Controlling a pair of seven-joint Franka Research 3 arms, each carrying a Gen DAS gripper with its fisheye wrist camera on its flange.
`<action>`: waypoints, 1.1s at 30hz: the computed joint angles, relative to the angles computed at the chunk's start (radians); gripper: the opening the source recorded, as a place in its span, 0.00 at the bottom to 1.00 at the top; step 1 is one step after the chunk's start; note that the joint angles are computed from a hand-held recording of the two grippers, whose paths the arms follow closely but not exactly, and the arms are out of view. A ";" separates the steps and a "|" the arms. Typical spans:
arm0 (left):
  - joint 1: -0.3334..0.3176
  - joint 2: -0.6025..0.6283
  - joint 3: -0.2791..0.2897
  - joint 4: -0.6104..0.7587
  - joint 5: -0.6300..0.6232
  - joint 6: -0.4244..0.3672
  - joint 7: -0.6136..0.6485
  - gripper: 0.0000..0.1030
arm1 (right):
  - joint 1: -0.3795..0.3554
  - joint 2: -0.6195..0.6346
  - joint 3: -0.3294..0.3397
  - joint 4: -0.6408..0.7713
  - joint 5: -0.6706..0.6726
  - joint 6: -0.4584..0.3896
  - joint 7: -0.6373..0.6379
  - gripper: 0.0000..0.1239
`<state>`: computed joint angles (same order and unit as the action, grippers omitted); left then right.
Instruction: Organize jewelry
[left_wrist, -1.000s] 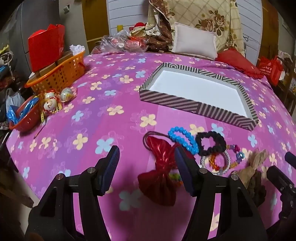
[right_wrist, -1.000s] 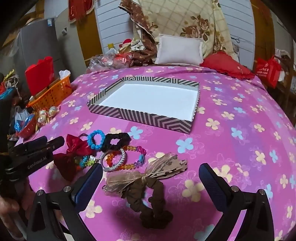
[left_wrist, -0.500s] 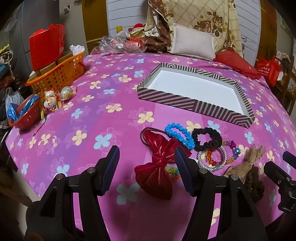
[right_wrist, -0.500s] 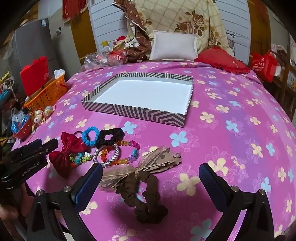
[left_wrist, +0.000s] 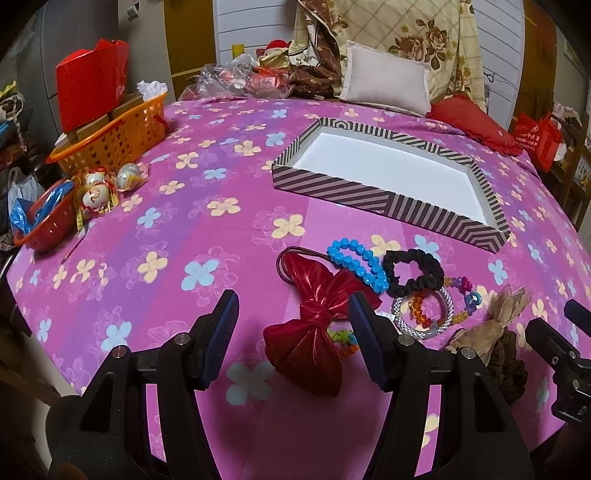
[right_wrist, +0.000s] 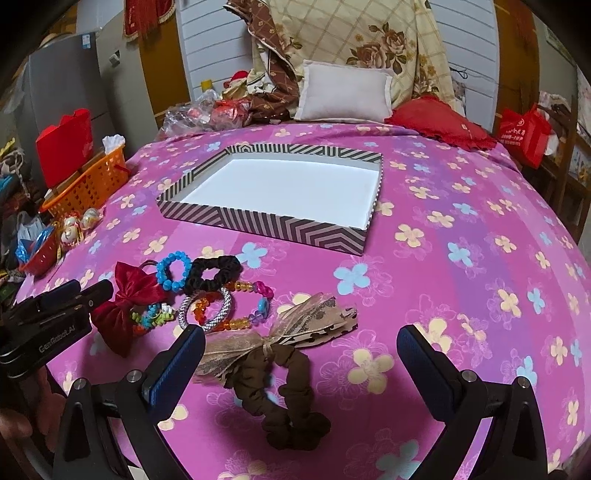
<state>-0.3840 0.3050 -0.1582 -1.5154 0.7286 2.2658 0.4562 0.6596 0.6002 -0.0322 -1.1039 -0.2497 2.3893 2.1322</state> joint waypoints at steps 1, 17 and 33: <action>0.000 0.002 0.000 0.002 -0.001 -0.001 0.001 0.60 | 0.000 0.001 0.000 0.002 0.000 -0.002 0.000 0.83; -0.001 0.015 0.002 0.010 -0.021 0.003 0.013 0.60 | 0.007 0.031 -0.005 0.056 -0.011 -0.051 -0.017 0.83; 0.004 0.018 0.002 0.009 -0.043 0.008 0.019 0.60 | 0.010 0.056 -0.006 0.093 0.000 -0.081 -0.039 0.83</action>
